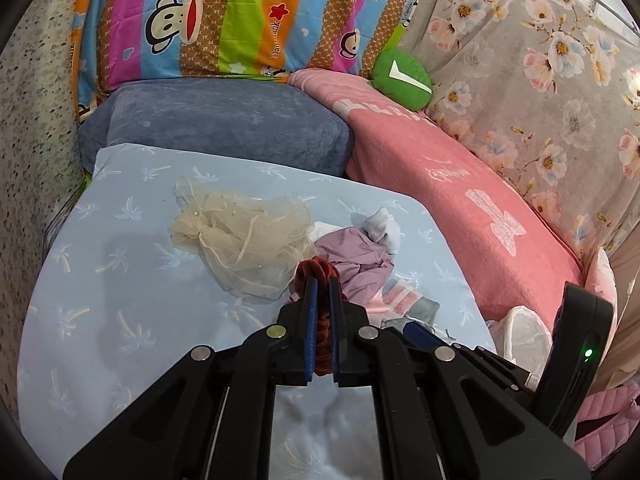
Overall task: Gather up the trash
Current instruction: 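Grasp the dark red scrunchie with the left tool while the right tool grasps the lilac cloth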
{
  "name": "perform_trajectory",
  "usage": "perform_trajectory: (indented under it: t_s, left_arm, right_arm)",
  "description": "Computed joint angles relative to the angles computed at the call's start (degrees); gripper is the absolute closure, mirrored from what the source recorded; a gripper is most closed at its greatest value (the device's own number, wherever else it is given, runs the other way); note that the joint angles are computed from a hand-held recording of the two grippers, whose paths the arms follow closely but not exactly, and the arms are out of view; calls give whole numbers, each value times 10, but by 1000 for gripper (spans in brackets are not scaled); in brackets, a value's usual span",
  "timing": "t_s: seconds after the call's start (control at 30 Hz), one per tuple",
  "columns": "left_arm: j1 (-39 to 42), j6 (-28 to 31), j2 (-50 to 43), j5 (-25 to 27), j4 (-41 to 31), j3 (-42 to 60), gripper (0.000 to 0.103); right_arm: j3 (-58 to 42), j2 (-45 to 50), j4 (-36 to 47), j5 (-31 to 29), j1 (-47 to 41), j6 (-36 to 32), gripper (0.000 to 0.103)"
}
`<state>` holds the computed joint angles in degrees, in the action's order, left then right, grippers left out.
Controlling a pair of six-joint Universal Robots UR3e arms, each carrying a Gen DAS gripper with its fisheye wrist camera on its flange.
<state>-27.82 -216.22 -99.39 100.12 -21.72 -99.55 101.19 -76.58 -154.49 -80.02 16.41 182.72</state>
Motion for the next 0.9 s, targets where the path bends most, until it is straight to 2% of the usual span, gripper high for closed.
perform_trajectory:
  t_s: [0.53,0.6,0.77,0.9]
  left_arm:
    - [37,13,-3,-18,15,-36,97]
    - [39,13,-2,-19,15,-39,97]
    - [30,12,-3,-14,6,-27,97]
    - [11,6,-10,-4,-7,0,98]
  right_arm:
    - [-109,149,3,1,31,15,80]
    - [-111,151,2,3,30,17,91]
    - [-76,111,-17,19,16,20,95]
    - [-32,44,-31,28,-1,17,97]
